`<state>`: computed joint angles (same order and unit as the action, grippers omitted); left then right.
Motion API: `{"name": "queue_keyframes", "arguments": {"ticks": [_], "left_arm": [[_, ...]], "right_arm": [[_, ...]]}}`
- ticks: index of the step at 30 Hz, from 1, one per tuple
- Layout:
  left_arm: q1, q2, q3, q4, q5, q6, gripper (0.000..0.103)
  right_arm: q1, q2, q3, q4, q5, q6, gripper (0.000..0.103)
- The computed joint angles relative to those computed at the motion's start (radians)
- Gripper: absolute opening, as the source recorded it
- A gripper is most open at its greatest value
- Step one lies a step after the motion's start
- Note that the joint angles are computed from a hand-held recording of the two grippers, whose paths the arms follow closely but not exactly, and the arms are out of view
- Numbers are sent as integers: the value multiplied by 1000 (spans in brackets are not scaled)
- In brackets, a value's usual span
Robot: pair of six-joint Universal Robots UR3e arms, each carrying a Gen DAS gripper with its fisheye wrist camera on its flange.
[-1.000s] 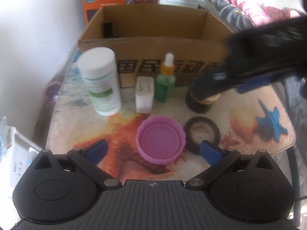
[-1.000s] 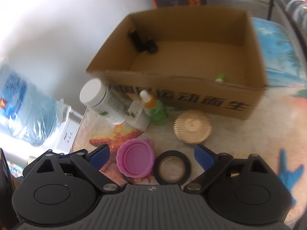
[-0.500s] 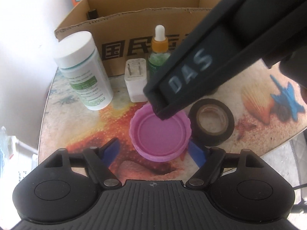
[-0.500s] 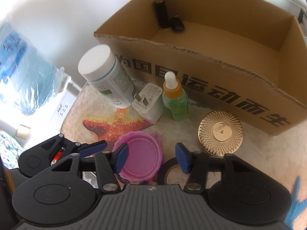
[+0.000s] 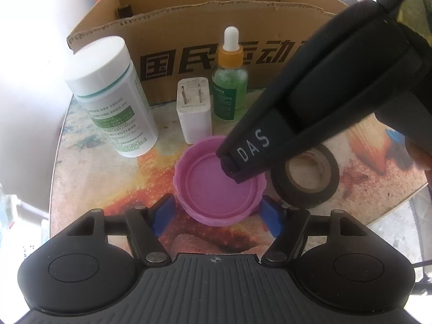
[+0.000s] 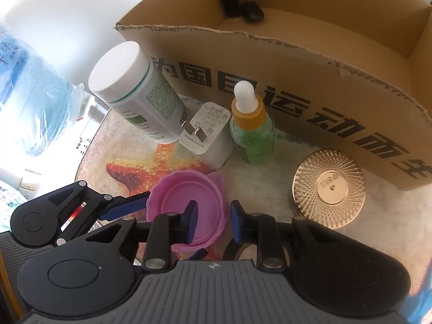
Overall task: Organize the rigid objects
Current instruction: 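Close the right tool on the rim of the pink cup, then lift the pink cup with the right tool and carry it over the box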
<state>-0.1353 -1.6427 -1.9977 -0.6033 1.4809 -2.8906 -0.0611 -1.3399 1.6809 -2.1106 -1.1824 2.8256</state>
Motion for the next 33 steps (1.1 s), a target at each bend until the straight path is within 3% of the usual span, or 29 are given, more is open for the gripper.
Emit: {"name": "queue_keyframes", "arguments": {"ticks": [8, 16, 25, 33], "left_arm": [[34, -16, 50, -71, -27, -41, 68], [93, 43, 77, -190, -81, -33, 68], [101, 130, 115, -293, -83, -61, 68], [80, 168, 131, -313, -62, -95, 68]], "right_arm": [[-21, 43, -57, 69, 32, 62, 17], [-22, 26, -93, 142, 25, 70, 17], [-29, -54, -98, 219, 35, 53, 17], [-53, -82, -118, 267, 53, 12, 17]]}}
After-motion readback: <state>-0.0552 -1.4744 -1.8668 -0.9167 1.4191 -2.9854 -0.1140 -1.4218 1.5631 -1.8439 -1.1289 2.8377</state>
